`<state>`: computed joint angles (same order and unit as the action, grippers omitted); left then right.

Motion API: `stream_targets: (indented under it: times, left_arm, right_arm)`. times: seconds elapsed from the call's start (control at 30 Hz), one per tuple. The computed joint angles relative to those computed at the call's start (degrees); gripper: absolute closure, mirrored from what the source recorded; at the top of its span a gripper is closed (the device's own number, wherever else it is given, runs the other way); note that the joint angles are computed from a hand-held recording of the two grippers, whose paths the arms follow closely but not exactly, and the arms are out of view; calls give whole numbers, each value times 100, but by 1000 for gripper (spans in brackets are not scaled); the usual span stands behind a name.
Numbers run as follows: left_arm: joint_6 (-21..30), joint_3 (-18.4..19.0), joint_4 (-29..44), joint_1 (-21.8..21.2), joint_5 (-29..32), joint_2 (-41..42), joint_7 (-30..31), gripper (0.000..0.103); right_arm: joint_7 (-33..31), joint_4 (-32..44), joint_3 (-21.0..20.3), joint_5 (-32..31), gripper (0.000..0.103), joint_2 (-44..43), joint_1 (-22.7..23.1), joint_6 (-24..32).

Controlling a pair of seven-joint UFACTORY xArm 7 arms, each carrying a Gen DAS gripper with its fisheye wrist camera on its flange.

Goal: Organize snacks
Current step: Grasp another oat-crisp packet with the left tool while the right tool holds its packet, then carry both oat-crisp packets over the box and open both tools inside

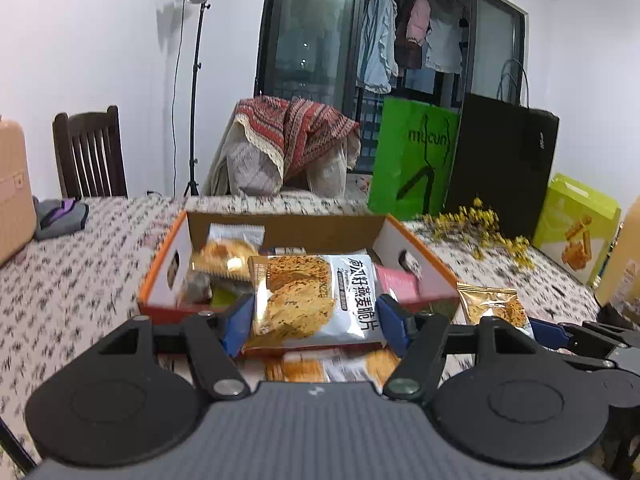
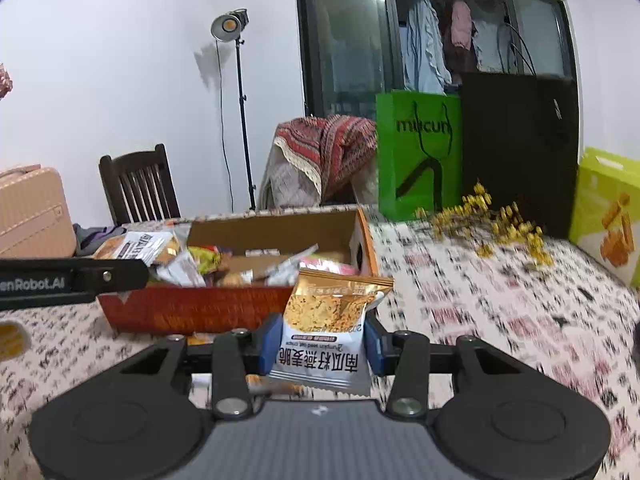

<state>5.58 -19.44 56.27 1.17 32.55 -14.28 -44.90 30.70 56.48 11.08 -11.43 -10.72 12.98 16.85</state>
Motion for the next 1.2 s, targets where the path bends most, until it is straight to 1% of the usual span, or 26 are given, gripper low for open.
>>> stream_targets:
  times: [0.1,0.17,0.23,0.27,0.33,0.43,0.5,0.6,0.63,0.73,0.83,0.87,0.93,1.03,1.13,1.17,1.2]
  left_arm:
    - [116,-24,432,62,149,331,-70,35]
    - [199,70,719,-28,269,573,-137,35]
    - [218,271,962,-219,169,803,34,35]
    - [248,326,1095,-272,228,911,-2,35]
    - [303,423,1349,-357,439,1113,-181,35]
    - [355,633,1694,-540,535,1410,-297,35]
    - [384,793,1882,-664,734,1576,-509,35]
    - [404,1090,2054,-855,1089,1749,-976,35]
    - [399,1185,2103,-910,1107,1808,-1057,35]
    - [377,1469,2242,-1080,1153,1980,-1195,35]
    - [183,1815,2301,-1306,1482,2112,-1516,35]
    - [159,1922,2324,-1393,1605,2152,-1608,35]
    - [122,2066,2371,-1518,1762,2235,-1681,35]
    - [-21,2254,2352,-1655,1991,2277,-1840,35]
    - [-77,2506,2413,-1866,2805,2279,-2499,35]
    - [-74,2526,2442,-1886,3032,2286,-2676,35]
    - [-72,2499,2470,-1863,3128,2299,-2723,35]
  right_arm:
    - [-21,424,-7,-106,60,357,-16,-50]
    - [-40,758,-43,-161,60,637,13,-20]
    - [-135,1080,-114,-132,60,912,80,15]
    - [-155,1267,-150,-151,60,1066,111,46]
    - [-196,1582,-225,-156,60,1325,184,103]
    - [-375,2049,-325,41,60,1716,270,204]
    - [-399,2344,-403,91,60,1967,334,294]
    - [-132,2666,-590,-105,60,2280,506,350]
    - [-21,2730,-650,-187,60,2371,566,332]
    - [12,2763,-697,-134,61,2584,593,120]
    - [66,2498,-821,-251,61,2670,657,-463]
    - [-57,2440,-766,-159,61,2700,602,-563]
    - [-217,2407,-712,23,61,2740,551,-567]
    - [-169,2331,-832,30,61,2726,652,-583]
    - [-190,2302,-840,68,61,2717,671,-570]
    - [-155,2290,-878,27,61,2707,706,-576]
    - [-138,2273,-894,5,61,2693,720,-591]
